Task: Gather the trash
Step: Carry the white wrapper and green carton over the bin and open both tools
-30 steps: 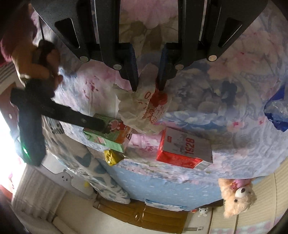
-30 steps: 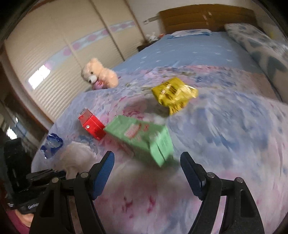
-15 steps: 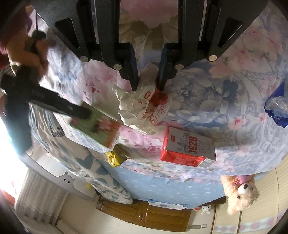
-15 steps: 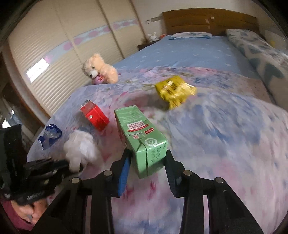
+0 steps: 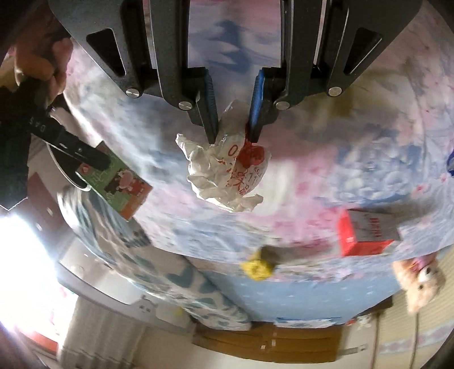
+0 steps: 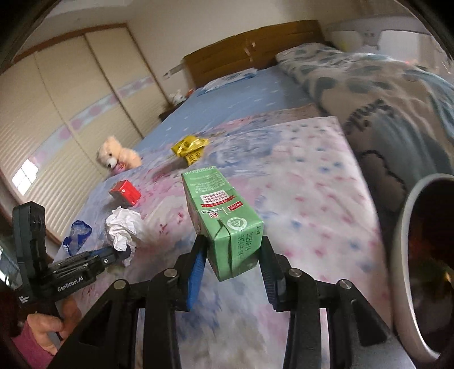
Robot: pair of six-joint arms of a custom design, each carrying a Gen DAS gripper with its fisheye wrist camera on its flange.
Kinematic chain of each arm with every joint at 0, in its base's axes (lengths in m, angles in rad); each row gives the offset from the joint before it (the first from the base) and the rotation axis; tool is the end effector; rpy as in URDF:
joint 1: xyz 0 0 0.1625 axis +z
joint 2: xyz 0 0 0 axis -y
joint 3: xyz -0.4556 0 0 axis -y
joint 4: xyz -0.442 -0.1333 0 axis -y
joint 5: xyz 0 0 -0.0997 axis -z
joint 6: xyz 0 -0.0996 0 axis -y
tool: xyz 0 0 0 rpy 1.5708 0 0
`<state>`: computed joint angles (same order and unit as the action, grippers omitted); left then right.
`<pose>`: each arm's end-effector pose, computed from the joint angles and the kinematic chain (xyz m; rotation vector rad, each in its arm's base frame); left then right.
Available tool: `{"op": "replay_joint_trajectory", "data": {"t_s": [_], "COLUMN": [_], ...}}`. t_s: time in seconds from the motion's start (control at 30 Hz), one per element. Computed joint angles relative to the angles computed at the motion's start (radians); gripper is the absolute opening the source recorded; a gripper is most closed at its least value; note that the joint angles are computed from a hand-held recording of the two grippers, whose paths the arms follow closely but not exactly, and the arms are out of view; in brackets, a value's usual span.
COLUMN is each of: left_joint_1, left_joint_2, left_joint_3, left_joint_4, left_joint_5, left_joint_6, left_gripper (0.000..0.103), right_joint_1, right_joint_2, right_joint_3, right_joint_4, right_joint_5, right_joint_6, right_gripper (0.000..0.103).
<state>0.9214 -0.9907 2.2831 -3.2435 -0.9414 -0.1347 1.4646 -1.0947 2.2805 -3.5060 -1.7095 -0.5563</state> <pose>-0.1456 -0.5092 0.0808 0.5029 2.5491 -0.7838 0.0643 -0.5248 0.1535 0.5156 -2.5736 0.9165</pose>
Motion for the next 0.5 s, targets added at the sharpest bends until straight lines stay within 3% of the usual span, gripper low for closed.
{"op": "replay_joint_trajectory", "data": {"t_s": [0.5], "left_joint_1": [-0.119], "left_joint_2": [0.075], "left_joint_3": [-0.018], "left_joint_4": [0.04], "left_joint_5": [-0.071], "left_joint_6": [0.004], "left_gripper": [0.02], "right_joint_1": [-0.103], "right_joint_2": [-0.135], "right_joint_3": [0.169], "right_joint_4": [-0.131], "right_joint_5": [0.062], "right_joint_6": [0.028], "right_gripper": [0.037]}}
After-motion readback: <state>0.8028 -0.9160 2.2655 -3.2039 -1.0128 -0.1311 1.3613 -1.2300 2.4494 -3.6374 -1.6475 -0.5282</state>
